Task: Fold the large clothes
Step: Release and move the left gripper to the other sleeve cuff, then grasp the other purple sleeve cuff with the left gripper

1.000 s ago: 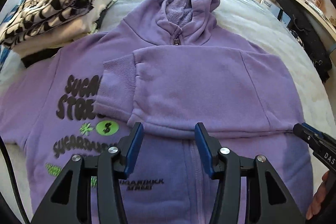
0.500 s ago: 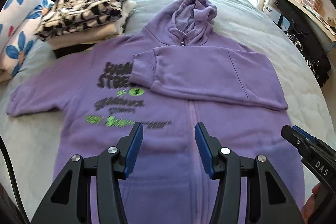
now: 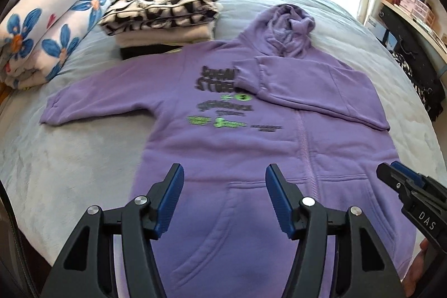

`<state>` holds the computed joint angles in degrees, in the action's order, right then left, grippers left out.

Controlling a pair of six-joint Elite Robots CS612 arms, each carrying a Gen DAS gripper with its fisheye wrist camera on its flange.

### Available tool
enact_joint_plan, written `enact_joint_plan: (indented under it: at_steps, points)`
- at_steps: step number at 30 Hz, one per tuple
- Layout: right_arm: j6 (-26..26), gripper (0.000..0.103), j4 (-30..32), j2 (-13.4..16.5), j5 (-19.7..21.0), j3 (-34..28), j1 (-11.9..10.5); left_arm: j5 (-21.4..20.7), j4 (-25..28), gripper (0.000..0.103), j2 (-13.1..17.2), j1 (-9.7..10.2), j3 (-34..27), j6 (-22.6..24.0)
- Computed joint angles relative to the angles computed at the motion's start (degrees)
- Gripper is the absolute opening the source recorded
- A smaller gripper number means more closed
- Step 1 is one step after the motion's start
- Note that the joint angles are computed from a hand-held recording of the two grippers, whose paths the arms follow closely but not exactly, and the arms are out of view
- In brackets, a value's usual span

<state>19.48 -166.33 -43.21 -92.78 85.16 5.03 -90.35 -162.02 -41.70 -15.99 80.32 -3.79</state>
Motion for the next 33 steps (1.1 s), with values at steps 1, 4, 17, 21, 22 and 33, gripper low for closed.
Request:
enact_joint_plan:
  at_steps: [1,4,17,21,22,33]
  points:
    - [-0.8,0.037,0.0,0.1,-0.6,-0.6,0.6,-0.1,-0.4,0.059,-0.1,0.45,0.3,-0.2]
    - [-2.3,0.037,0.5,0.7,-1.6,-2.4,1.8,0.0,-0.3,0.059,-0.1,1.74,0.3,-1.1]
    - [-8.8,0.037,5.1,7.5,-7.6,-16.2,6.5,-2.9,2.7,0.059,4.6,7.76,-6.8,-5.0]
    - [-10.3,0.037,7.3,10.4,-11.0,-21.5,7.7,-4.7,4.2,0.060,7.3,9.46,-11.1,-6.2]
    - [-10.3,0.037,8.0,11.0,-11.3,-22.6,7.9,-5.7,4.8,0.060,8.3,10.04,-12.6,-6.9]
    - [-7.2,0.037,19.4,18.7,-12.9,-37.1,8.5,-18.3,15.6,0.061,21.2,15.36,-32.9,-15.3]
